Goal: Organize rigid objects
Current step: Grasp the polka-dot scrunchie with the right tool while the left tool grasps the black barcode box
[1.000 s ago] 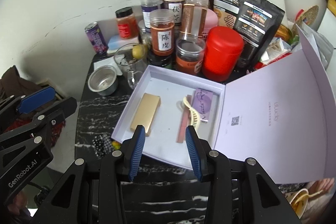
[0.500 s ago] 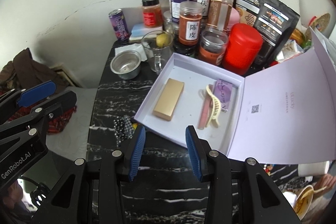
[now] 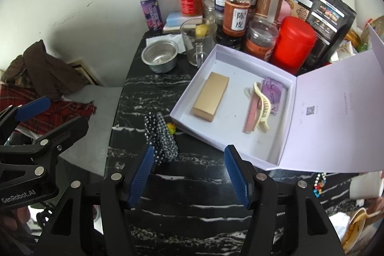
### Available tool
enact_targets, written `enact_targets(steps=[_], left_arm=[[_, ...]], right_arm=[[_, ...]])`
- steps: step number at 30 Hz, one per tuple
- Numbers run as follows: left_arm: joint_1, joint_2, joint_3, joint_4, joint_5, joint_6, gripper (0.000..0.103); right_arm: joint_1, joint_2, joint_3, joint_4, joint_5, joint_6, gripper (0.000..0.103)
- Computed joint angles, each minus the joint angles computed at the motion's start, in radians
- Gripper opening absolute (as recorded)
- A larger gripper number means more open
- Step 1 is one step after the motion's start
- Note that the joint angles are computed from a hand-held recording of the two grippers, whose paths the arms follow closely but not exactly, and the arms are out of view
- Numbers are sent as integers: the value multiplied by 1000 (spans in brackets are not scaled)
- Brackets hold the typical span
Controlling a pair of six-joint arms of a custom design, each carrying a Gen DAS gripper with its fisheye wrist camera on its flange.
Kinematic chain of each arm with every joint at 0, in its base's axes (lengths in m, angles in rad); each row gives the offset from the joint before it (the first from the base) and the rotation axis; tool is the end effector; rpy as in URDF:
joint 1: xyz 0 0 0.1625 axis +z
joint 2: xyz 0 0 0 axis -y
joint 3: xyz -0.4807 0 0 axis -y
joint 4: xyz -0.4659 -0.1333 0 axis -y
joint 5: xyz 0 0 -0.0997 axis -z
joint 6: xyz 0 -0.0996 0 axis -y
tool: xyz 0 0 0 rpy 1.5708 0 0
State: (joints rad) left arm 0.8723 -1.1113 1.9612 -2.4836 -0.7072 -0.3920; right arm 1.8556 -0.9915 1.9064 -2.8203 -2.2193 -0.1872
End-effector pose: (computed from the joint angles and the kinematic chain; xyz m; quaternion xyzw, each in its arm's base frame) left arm -0.2414 -0.6125 0.1850 0.1256 0.8991 -0.2414 0.3428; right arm 0.2578 -0.6201 0.1533 0.1670 -0.9212 0.1730 0.3061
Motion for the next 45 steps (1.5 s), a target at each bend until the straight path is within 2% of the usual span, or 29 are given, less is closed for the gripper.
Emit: enact_targets(steps=[7, 12, 18, 23, 27, 33, 40, 43, 45], left_arm=[[20, -10, 27, 18, -17, -45, 95], [32, -8, 40, 25, -27, -27, 95], [51, 1, 43, 56, -14, -62, 94], [80, 5, 43, 76, -43, -103, 95], [94, 14, 50, 68, -21, -102, 95], [122, 23, 50, 60, -26, -87, 95], [156, 33, 28, 108, -20, -105, 95], [171, 34, 20, 121, -15, -114, 95], [178, 31, 18, 118, -17, -115, 95]], right_arm=[[-15, 10, 10, 22, 29, 0, 62], [-25, 26, 9, 45, 46, 1, 62], [-43, 49, 2, 66, 67, -9, 62], [-59, 68, -7, 72, 92, -29, 62], [-68, 88, -20, 74, 111, -55, 62], [-79, 130, -52, 91, 135, -77, 61], [-91, 189, -99, 92, 161, -108, 49], [-94, 219, -127, 92, 163, -117, 39], [-94, 238, -144, 96, 155, -124, 38]])
